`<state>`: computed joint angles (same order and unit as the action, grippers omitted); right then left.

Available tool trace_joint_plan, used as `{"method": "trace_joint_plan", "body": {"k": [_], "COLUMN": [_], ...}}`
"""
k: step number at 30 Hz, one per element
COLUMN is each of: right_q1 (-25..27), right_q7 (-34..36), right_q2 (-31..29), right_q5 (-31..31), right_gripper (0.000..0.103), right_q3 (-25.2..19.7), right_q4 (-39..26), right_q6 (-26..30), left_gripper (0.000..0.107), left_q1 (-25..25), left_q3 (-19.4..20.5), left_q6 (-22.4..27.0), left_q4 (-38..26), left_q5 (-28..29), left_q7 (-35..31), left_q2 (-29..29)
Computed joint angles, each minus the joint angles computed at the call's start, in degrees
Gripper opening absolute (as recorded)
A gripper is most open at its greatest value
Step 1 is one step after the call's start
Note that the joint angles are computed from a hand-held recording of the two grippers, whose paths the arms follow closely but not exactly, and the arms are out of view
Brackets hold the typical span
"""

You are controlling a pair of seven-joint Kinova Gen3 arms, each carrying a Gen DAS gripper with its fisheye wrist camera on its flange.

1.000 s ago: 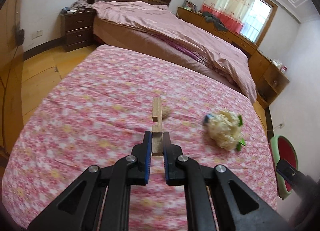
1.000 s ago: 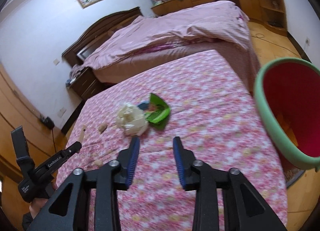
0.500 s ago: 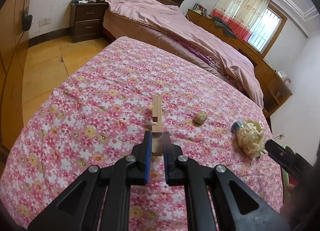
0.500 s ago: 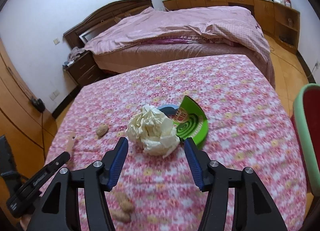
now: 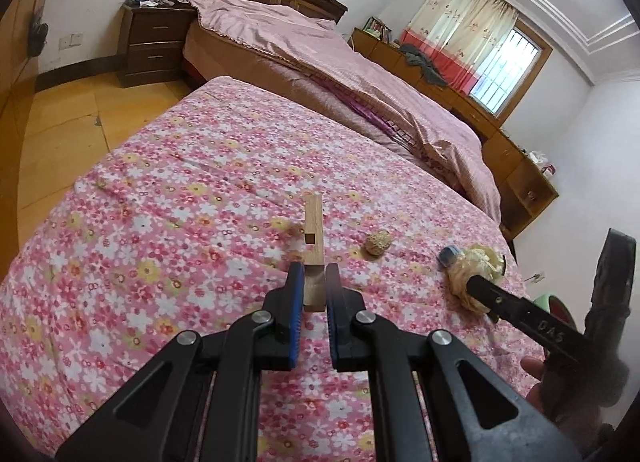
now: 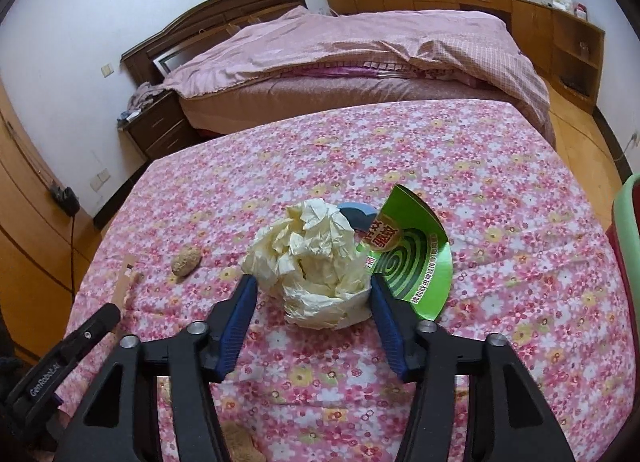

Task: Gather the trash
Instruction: 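Grasp the crumpled tissue with the right tool while the left tool holds the wooden stick, then carry the wooden stick and tissue over the red bucket with both tools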

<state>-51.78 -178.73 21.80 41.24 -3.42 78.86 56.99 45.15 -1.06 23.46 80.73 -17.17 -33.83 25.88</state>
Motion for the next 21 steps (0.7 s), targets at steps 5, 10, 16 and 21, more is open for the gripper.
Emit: {"method": "trace_joint_plan", "body": {"k": [5, 10, 16, 21], "right_q1": [0.01, -1.10, -3.38, -5.17], "right_q7": [1.04, -1.95, -7.70, -13.54], "right_q2": [0.48, -1.59, -4.26, -7.35], "right_q5": [-0.87, 0.30, 3.49, 7.37], "right_gripper": [0.033, 0.031, 0.031, 0.031], "right_q3": [0.03, -0.33, -1.95, -4.17], "right_q4": [-0.37, 1.98, 4.46, 6.81], "right_q6": [-0.02, -1.42, 0.19, 3.12], "left_gripper": [0.009, 0.009, 0.009, 0.009], "left_q1": [-1.54, -0.74, 0.18, 1.79], "left_q3": [1.94, 0.82, -0.08, -1.02], "left_q6": [-0.12, -0.22, 0.27, 1.42], "left_q4": [-0.37, -0.56, -0.41, -0.51], "left_q5": [1.56, 1.75, 0.88, -1.04], "left_q7": [-2.29, -2.21, -1.10, 0.78], "left_q2": [0.19, 0.50, 0.41, -0.25]}}
